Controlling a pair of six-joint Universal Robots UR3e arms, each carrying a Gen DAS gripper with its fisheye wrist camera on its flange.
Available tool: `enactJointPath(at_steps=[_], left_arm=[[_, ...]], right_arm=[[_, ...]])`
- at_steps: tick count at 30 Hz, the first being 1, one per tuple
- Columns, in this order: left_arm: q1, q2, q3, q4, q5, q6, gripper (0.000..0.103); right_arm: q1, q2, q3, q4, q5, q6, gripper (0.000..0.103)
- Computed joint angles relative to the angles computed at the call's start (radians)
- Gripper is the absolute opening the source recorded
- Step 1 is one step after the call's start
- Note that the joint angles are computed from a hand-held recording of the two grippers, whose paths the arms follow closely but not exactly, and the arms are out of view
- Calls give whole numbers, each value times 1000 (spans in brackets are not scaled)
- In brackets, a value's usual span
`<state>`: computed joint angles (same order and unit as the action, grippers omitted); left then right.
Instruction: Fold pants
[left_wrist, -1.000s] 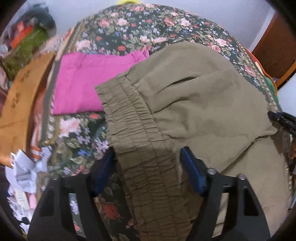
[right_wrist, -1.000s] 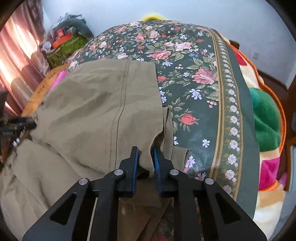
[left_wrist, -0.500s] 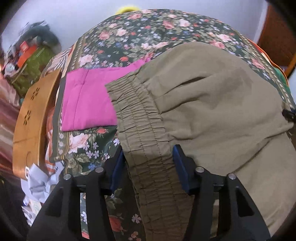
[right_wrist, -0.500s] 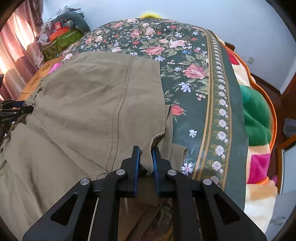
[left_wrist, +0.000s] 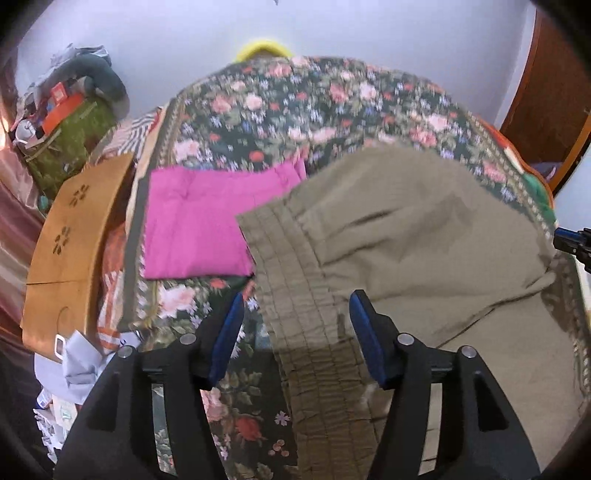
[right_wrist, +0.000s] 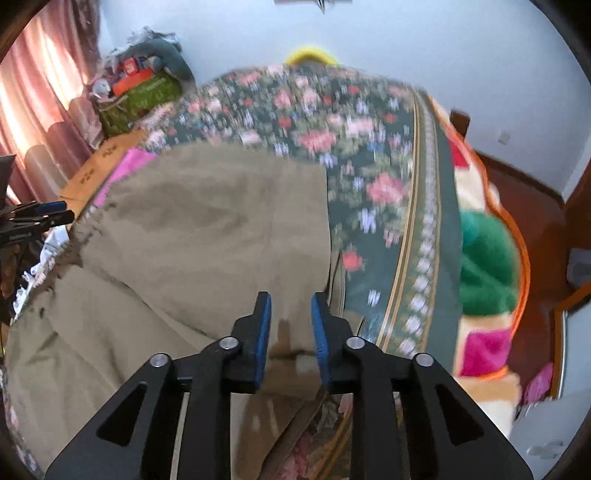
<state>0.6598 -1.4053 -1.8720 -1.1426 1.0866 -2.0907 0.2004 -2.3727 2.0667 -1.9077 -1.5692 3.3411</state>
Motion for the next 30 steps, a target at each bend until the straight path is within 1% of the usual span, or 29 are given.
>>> enactJointPath(at_steps=[1,3,4,6,8,10,11,16,17,25,28,30], left_arm=[[4,-1,19,-12,-11,-8,68],[15,-3,49,-17,-38,-28,78],[21,-8,68,-13,-61,-44,79],[13,-33,112,-8,-77,-79,82],[-5,-68,152,4,-75,-115,84],[-34,-113,188,43,-59,-163,88],[-44,-130,198,60,-52,-176,89],[-133,-274,264,153,37,-253,89],[-143,-295,270,164,49,-262,89],[-223,-509,340,259,152,-334,89],[-247,-567,371,268,172,-350,90],[-249,-588,381,269,164,-354,90]], right_arm=[[6,8,-24,-7,-10,1,26],[4,23,-62,-26,-16,2,37],[-8,28,-79,-42,-12,0,40],[-33,45,-100,-81,-3,-2,47],[-82,71,-115,-118,33,-12,49],[-117,105,-123,-148,68,-16,50],[-127,136,-123,-173,79,-12,50],[-142,288,-128,-263,103,-10,50],[-137,337,-129,-294,98,-7,50],[-174,567,-133,-413,120,-19,50],[-191,651,-153,-442,136,-24,50],[-207,707,-170,-455,159,-25,50]])
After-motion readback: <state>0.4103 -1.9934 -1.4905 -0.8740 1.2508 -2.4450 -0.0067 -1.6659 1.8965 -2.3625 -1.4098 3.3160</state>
